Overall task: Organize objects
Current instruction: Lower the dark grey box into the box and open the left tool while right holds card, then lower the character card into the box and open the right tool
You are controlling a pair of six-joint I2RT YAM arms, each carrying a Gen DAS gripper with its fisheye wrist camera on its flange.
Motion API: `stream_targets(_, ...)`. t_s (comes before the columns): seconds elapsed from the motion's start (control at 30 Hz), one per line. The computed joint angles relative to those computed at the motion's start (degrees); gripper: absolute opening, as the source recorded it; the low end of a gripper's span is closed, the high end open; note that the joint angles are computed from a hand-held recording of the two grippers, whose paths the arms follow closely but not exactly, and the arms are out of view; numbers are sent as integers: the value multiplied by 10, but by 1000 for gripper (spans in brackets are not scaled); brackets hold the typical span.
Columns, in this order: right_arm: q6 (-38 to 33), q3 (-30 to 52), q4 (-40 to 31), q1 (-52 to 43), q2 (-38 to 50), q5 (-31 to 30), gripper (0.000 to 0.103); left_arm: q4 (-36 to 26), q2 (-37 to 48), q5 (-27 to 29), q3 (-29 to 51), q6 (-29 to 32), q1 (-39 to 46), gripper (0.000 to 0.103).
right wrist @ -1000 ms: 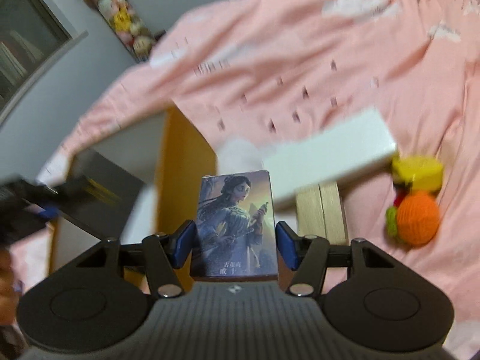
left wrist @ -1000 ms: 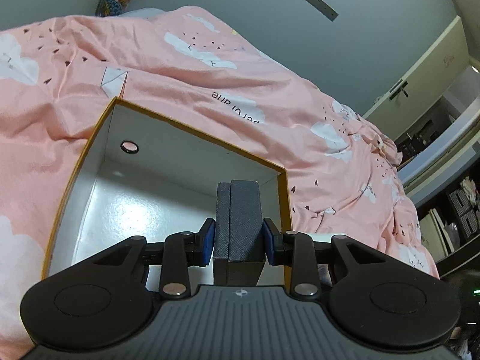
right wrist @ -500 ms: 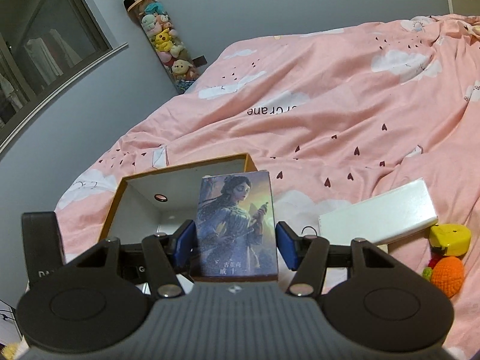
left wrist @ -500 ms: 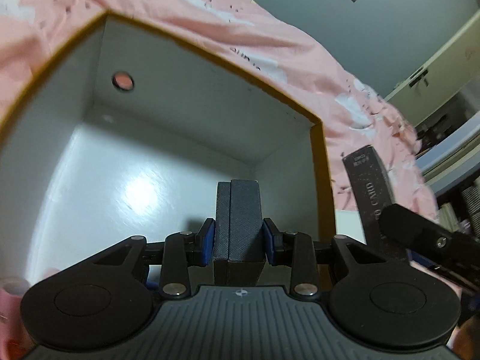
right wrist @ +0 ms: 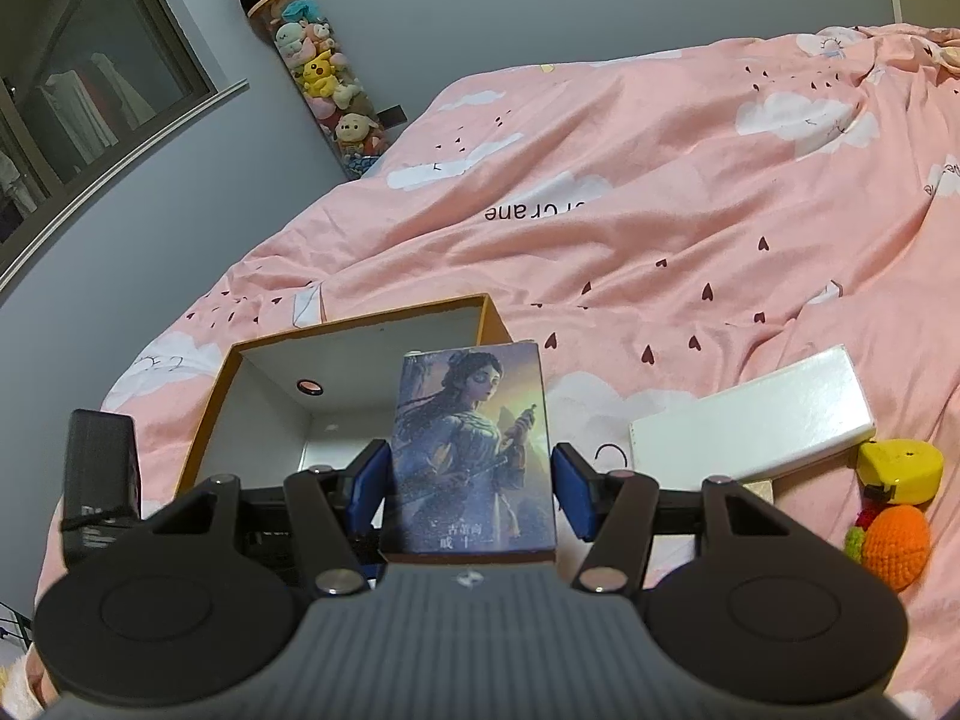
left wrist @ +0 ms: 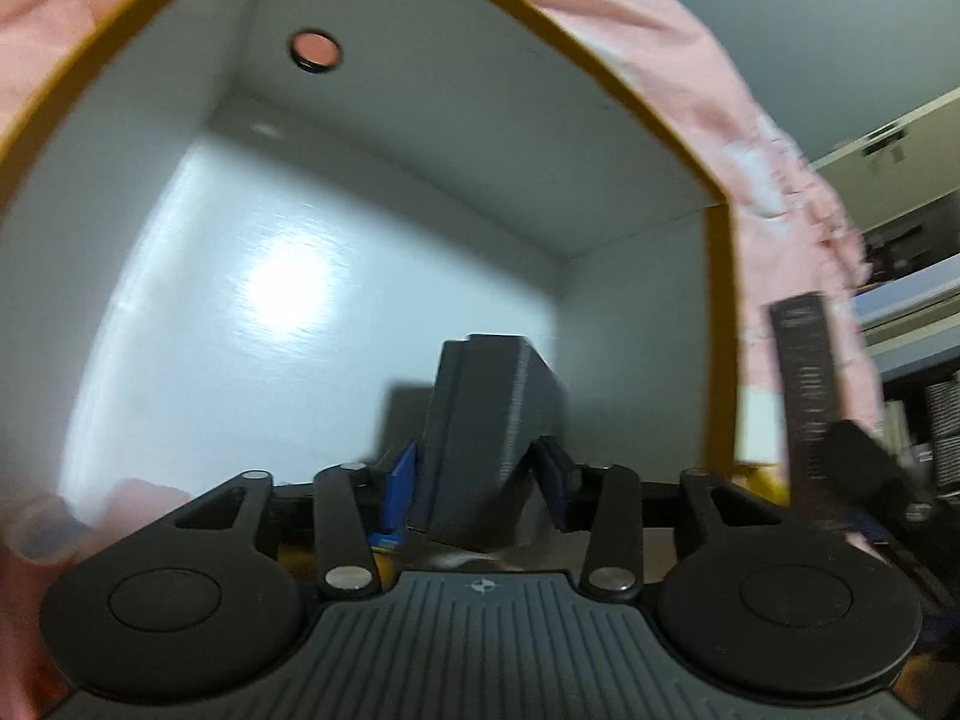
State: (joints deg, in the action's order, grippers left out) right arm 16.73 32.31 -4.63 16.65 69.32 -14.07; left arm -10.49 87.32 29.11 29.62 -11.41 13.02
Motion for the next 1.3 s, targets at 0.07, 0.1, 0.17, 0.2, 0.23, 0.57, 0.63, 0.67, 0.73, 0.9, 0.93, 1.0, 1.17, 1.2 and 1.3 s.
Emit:
stream_targets(0.07, -1, 0, 0, 0, 0, 1, 60, -5, -3, -18, 0, 15, -2, 51)
stream_targets(0.1, -1, 0, 1, 0, 1, 1, 60, -8, -5, -31, 3, 21, -7, 52)
stream_targets(0.17, -2, 0, 2, 1, 4, 0, 60, -12, -17, -60, 0, 39, -17, 54)
stream_targets(0.2, -2, 0, 2, 2, 4, 0, 60, -11, -24, -74, -3, 44, -24, 54)
stream_targets(0.23, -2, 0, 2, 3, 5, 0, 60, -9, -27, -79, -5, 50, -26, 53)
stream_targets(0.57, 0, 1, 5, 6, 9, 4, 60, 4, -6, -44, 0, 81, -46, 27)
stream_targets(0.63, 2, 2, 7, 8, 12, 5, 60, 4, -8, -50, 2, 84, -55, 27)
stream_targets(0.67, 1, 2, 7, 8, 12, 4, 60, 2, -7, -47, 3, 87, -51, 27)
stream_targets(0.73, 1, 1, 9, 12, 13, 5, 60, -5, -7, -37, 4, 95, -38, 27)
stream_targets(0.9, 1, 0, 6, 23, 2, 9, 60, -13, -43, -14, -6, 93, -7, 29)
stream_targets(0.93, 2, 1, 4, 28, -1, 10, 60, -15, -54, -15, -1, 85, -7, 29)
stream_targets(1.0, 2, 4, 2, 37, -4, 10, 60, -33, -92, -4, 2, 81, 14, 29)
stream_targets(1.17, 0, 21, 7, 91, 21, 25, 60, -89, -148, 19, 29, 98, 76, 29)
stream_targets(1.2, 1, 25, 10, 104, 32, 33, 60, -92, -156, 20, 31, 95, 83, 29)
stream_targets(1.3, 1, 42, 15, 144, 74, 70, 60, -104, -179, 28, 32, 107, 116, 29)
